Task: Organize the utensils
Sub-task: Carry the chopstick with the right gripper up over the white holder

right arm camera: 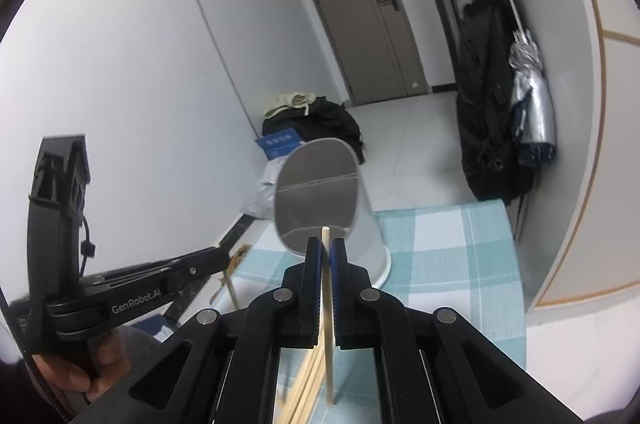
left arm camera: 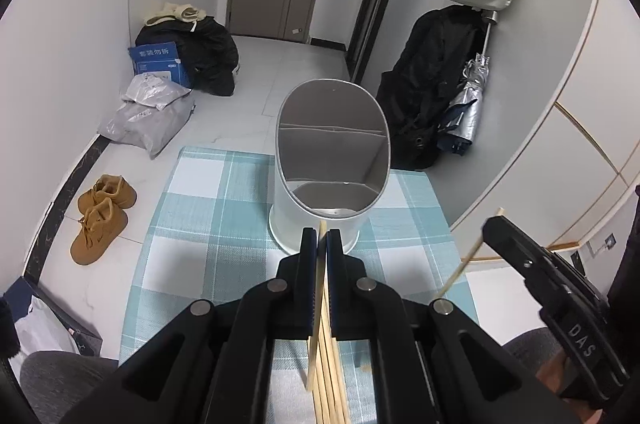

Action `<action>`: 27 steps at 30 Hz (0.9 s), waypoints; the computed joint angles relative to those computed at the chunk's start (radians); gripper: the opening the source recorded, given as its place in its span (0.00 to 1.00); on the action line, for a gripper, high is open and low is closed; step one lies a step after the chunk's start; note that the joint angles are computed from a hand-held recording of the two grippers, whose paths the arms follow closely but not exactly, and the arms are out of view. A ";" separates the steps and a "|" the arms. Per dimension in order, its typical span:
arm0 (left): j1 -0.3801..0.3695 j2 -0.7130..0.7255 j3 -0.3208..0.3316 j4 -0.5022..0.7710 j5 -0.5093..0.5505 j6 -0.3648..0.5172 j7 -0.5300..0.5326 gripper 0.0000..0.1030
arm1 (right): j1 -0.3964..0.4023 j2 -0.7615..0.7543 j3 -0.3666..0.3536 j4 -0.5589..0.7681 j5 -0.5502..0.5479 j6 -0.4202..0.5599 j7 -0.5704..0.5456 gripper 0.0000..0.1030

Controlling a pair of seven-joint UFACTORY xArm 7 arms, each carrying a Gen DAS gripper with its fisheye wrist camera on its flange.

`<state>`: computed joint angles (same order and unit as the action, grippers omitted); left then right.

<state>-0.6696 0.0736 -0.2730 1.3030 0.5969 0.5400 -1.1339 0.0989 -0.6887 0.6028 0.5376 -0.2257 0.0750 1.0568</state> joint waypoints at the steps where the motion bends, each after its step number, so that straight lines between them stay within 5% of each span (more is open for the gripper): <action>1: 0.001 -0.003 0.000 -0.002 -0.007 -0.001 0.010 0.01 | 0.001 0.002 0.002 0.005 -0.002 0.001 -0.002 0.04; 15: 0.051 -0.088 -0.033 -0.044 -0.017 -0.013 0.001 0.00 | -0.058 -0.001 0.030 0.092 -0.036 -0.002 -0.006 0.04; 27: 0.040 0.013 -0.012 0.221 -0.147 0.038 0.213 0.00 | -0.043 0.124 -0.085 0.262 -0.032 -0.011 -0.164 0.04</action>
